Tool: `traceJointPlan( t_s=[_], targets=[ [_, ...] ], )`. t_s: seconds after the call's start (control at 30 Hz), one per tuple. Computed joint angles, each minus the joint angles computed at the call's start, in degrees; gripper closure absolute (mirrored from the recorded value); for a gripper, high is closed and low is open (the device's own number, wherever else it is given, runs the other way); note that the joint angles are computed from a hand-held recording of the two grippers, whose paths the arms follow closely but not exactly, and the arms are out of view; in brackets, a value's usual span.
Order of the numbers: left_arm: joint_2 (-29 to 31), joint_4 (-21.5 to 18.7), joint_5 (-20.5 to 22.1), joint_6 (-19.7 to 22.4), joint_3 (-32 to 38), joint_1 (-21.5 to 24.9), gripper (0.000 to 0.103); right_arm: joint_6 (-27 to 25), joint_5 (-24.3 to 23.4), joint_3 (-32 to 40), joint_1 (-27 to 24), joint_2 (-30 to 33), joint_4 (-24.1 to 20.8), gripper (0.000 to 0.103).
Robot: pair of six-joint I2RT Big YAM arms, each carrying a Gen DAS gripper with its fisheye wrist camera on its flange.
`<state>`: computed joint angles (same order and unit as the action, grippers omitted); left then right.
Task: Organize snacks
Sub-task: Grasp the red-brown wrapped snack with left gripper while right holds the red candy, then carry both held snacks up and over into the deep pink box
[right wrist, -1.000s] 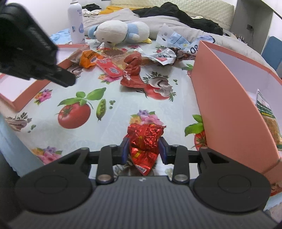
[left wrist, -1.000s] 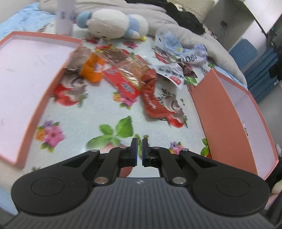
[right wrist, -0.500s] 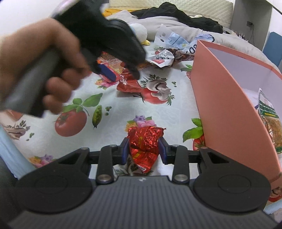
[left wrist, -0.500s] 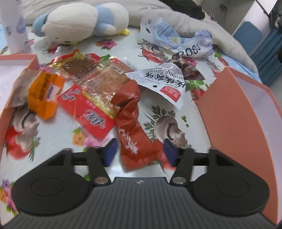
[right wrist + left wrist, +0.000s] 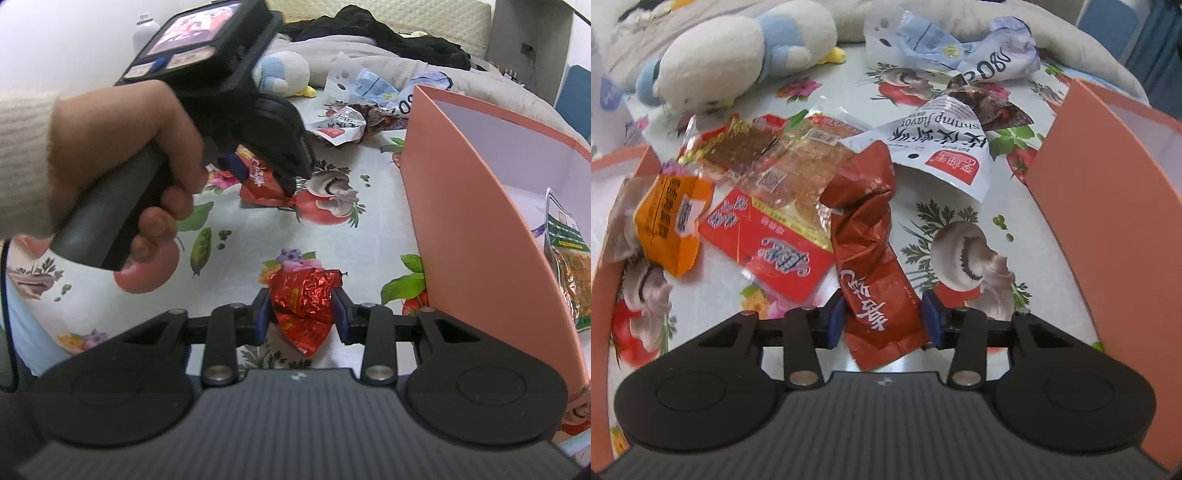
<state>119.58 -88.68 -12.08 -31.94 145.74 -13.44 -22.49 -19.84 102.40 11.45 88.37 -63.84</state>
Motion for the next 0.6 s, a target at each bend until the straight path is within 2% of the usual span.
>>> traceJointPlan(
  t_s=[0.17, 0.3, 0.6],
  targets=[
    [-4.6, 1.9, 1.2, -0.7, -6.0, -0.2, 0.069, 0.6, -0.5, 0.4, -0.8, -0.7, -0.2, 0.065],
    [-9.5, 3.8, 1.4, -2.1, -12.9, -1.0, 0.074, 1.2, -1.1, 0.3, -1.2, -1.7, -0.4, 0.065],
    [-22.5, 8.0, 1.0, -10.8, -30.2, -4.5, 0.08, 2.0, -2.6, -1.1, -2.3, -4.9, -1.3, 0.066]
  ],
)
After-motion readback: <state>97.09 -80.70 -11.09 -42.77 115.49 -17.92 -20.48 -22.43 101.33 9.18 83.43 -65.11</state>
